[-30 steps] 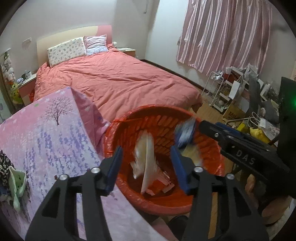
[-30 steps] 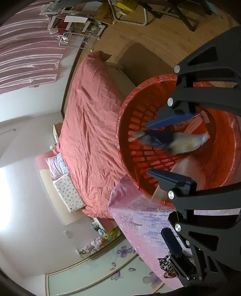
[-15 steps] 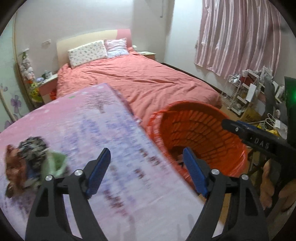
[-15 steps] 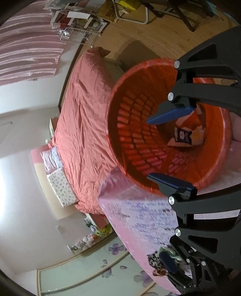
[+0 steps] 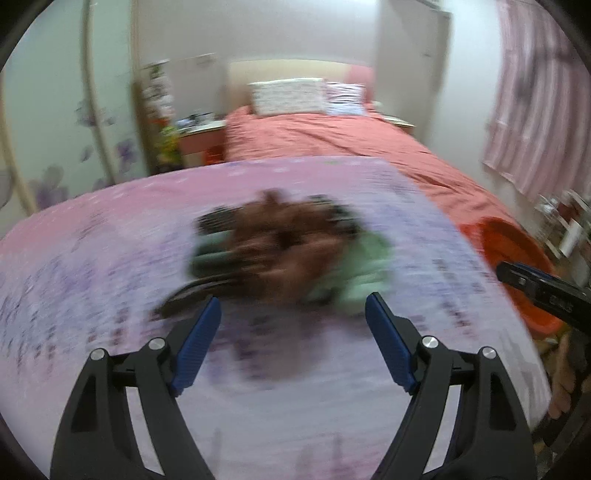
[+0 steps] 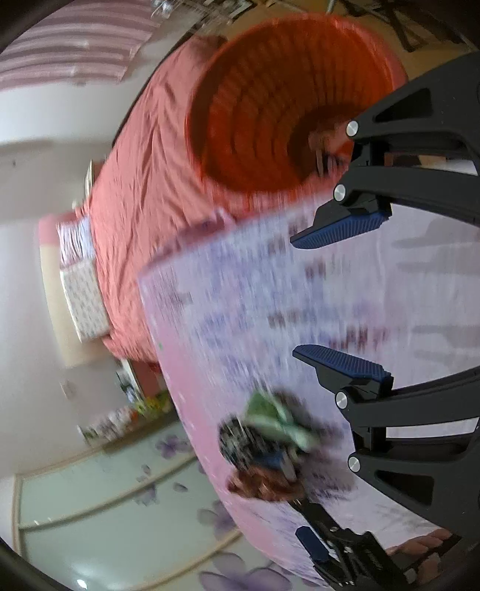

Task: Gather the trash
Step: 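Move both open tools back to the cloths on the bed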

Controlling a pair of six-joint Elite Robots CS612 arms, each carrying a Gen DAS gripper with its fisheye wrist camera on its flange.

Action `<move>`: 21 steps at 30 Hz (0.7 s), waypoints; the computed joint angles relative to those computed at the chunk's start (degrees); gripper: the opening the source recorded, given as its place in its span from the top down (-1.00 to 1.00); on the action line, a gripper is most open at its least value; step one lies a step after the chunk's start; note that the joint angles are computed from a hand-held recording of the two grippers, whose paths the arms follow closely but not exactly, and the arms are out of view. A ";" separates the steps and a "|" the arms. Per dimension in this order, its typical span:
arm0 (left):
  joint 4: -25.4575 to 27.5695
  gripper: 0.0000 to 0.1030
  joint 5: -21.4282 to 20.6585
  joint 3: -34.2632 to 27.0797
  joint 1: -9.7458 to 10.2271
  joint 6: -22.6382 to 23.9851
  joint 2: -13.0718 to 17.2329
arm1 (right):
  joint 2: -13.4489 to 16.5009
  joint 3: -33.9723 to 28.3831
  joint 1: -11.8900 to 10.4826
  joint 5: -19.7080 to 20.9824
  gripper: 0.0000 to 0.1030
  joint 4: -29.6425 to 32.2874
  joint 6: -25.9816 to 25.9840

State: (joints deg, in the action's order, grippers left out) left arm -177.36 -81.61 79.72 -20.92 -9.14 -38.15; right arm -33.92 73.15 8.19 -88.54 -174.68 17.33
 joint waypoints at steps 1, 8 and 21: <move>-0.08 -0.54 0.64 0.37 0.55 -0.67 -0.11 | 0.30 -0.64 0.41 0.21 -0.06 0.53 -0.28; 0.38 -0.54 1.75 2.22 3.80 -5.05 -0.67 | 3.78 -7.97 2.88 3.61 0.11 5.45 -1.05; -1.84 -0.53 -5.35 -2.88 1.84 -3.36 1.39 | 5.25 -11.60 3.50 -0.17 0.15 7.83 2.52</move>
